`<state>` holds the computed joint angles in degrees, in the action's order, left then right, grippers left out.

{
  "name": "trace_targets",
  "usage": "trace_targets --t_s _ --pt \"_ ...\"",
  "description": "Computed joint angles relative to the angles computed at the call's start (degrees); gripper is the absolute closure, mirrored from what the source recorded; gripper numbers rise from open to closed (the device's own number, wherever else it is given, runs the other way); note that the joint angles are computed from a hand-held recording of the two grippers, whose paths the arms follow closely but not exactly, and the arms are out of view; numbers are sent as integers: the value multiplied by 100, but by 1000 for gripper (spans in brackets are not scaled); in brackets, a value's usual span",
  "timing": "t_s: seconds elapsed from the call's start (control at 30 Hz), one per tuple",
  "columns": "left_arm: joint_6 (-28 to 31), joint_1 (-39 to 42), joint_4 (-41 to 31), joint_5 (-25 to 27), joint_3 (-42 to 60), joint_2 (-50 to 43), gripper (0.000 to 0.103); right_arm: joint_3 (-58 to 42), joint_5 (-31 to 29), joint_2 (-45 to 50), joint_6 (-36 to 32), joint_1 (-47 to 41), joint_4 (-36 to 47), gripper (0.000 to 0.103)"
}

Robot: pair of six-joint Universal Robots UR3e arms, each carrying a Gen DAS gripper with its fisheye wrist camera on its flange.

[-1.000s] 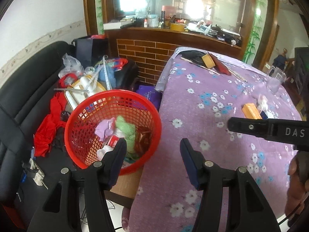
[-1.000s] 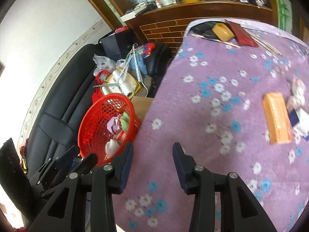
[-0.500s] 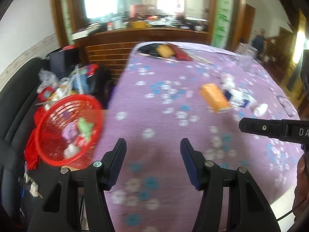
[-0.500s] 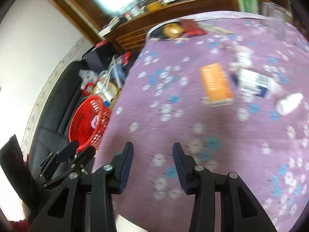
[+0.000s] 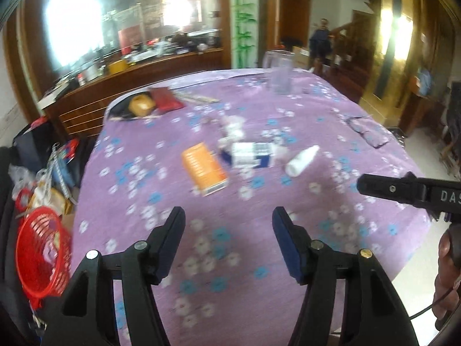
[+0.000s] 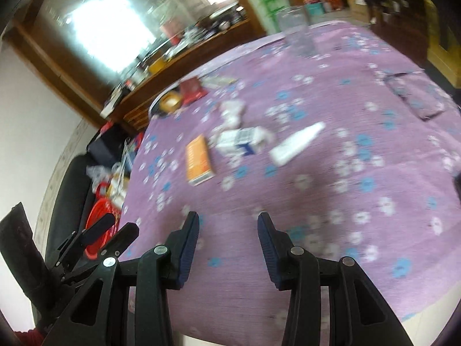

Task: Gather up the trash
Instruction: 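Move both open grippers back toward the items on the table, then grasp the orange medicine box with the left gripper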

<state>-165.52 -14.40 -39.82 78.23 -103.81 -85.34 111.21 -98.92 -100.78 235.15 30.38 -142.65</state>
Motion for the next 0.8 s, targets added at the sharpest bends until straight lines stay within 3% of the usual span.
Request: trace_targets --t_s 0.3,0.53,0.8 --pt "-754 -488 -981 408 2062 -1829 41 1254 -78 -1953 195 -554 594 54" --pt "-1385 -414 -1804 551 3916 -3355 41 1519 265 -2512 -149 -1002 942 54" --pt "-1999 -584 -2472 1419 5834 -4920 41 1551 656 -2799 -742 -1508 1403 54"
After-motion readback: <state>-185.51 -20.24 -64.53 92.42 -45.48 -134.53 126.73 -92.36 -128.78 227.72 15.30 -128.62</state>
